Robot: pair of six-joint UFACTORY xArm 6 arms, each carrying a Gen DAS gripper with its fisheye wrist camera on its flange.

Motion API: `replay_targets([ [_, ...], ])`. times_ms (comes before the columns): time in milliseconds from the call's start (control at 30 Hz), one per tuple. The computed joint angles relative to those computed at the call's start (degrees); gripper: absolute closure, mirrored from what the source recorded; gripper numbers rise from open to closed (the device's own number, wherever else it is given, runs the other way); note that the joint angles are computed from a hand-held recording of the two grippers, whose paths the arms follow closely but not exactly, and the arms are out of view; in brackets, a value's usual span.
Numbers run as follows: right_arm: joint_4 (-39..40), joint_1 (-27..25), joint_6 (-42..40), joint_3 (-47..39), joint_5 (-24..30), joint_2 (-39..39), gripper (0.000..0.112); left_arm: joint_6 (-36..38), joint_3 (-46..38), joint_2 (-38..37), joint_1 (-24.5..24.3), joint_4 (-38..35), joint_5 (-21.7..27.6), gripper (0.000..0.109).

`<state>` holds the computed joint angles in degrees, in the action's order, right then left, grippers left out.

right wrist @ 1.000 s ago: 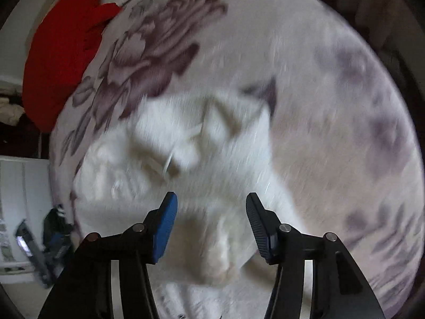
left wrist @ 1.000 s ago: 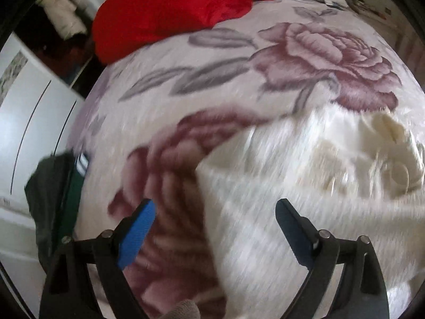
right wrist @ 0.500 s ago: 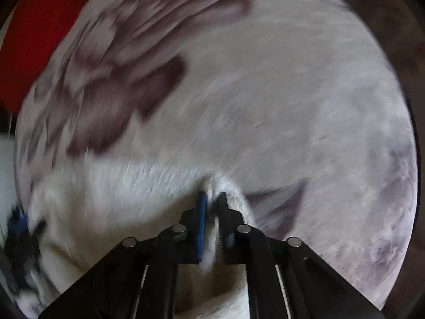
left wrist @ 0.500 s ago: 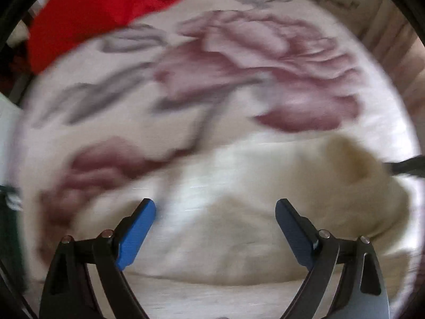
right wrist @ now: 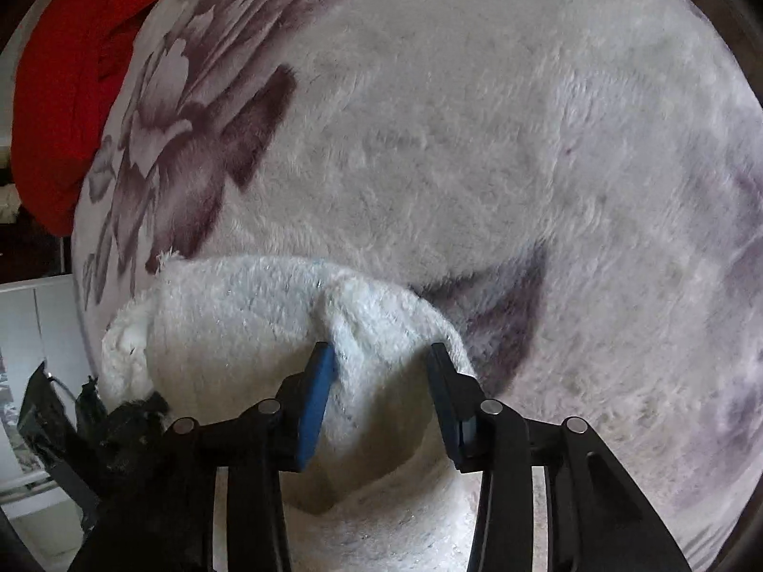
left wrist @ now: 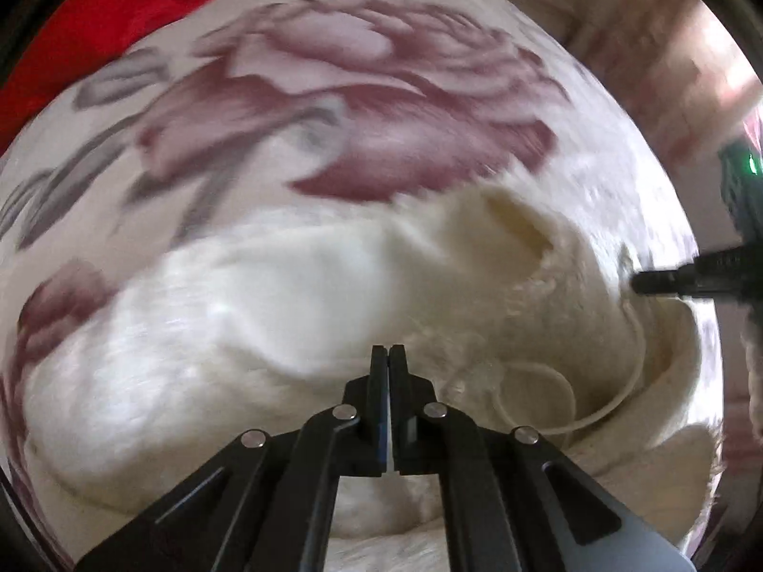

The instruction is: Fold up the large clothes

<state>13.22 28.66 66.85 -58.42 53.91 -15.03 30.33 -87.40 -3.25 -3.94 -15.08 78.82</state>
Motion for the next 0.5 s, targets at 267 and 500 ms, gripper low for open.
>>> replay_targets([
  [267, -11.37, -0.9, 9.14, -4.66, 7.07, -0.01, 0.112, -3.92, -9.83, 6.61, 7.95, -8.17, 11.28, 0.108],
  [500, -2.07, 0.41, 6.85, 3.76, 0.14, -6.2, 0.067, -4.77, -12.39, 10.54, 7.01, -17.7, 22.29, 0.029],
])
